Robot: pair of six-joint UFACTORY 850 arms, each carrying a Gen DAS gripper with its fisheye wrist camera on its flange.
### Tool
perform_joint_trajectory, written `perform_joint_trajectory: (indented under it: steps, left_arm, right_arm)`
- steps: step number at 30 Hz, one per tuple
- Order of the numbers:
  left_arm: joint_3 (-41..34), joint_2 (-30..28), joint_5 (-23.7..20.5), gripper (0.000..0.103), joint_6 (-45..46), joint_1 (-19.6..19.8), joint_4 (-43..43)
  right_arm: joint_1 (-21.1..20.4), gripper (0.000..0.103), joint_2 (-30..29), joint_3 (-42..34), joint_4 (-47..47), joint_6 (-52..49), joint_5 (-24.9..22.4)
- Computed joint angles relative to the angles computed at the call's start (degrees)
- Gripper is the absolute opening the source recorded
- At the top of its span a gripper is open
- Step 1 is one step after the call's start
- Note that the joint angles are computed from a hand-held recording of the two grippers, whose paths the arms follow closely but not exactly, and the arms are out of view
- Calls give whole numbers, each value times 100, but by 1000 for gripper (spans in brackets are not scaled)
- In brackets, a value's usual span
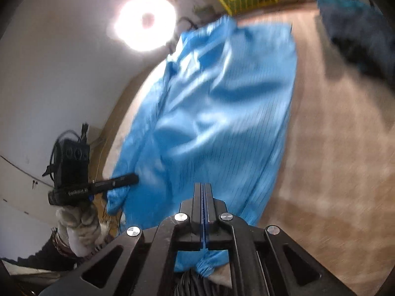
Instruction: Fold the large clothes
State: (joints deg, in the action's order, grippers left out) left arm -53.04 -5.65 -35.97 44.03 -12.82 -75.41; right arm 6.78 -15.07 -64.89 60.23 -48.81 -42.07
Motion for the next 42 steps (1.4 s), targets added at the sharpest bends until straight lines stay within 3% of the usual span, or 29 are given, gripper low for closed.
perform_joint_trajectory:
  steps: [3, 4, 5, 6, 8, 9, 11, 13, 15, 19, 20, 27, 35, 37, 39, 40, 42]
  left_arm:
    - [-34, 29, 222, 2, -164, -103, 302]
    - [-31, 11, 255, 2, -241, -132, 362]
    - [-12, -7, 223, 3, -325, -146, 443]
    - [12, -29, 185, 11, -482, -169, 605]
    - [101, -32, 168, 29, -674, -235, 894]
    - [189, -3, 269, 31, -800, -296, 1055]
    - [284, -76, 72, 31, -605, -295, 833]
    - [338, -140, -78, 2, -381, -299, 530]
    - [318, -217, -166, 0, -154, -298, 209]
    - [268, -193, -441, 0, 230, -95, -619]
    - [238, -160, -483, 0, 316, -37, -759]
    - [-20, -80, -352, 0, 435, 52, -932]
    - [-100, -557, 4, 0, -569, -557, 728]
    - [-139, -611, -57, 0, -694, -556, 950]
    - [-237, -584, -156, 0, -1012, -508, 1372]
    - [-248, -512, -220, 0, -1010, -449, 1477]
    - [-304, -331, -394, 1, -1060, -295, 1738]
  right_arm:
    - [-112, 6, 45, -130, -187, 43, -160]
    - [-162, 20, 60, -83, -148, -1, -316]
    - [-183, 42, 108, 8, -100, -60, -393]
    - [-179, 46, 169, 110, -73, -85, -424]
    - [-179, 47, 246, 364, 84, -176, -550]
    - [-200, 47, 257, 461, 147, -202, -640]
    - [-133, 47, 271, 724, 255, -237, -616]
    - [-54, 46, 227, 894, 403, -295, -617]
    - [5, 42, 153, 990, 587, -318, -614]
    - [167, 3, 111, 939, 417, -111, -377]
    - [171, 0, 131, 899, 414, -88, -365]
    - [42, 0, 438, 533, 275, -212, 6]
    - [16, 0, 39, 273, -1315, 637, 136]
    - [6, 7, -58, 232, -1572, 779, 92]
    - [-55, 23, -120, 169, -1605, 692, 24]
    - [-102, 36, -141, 101, -1597, 632, -75]
    - [-198, 39, -123, 2, -1514, 417, -221]
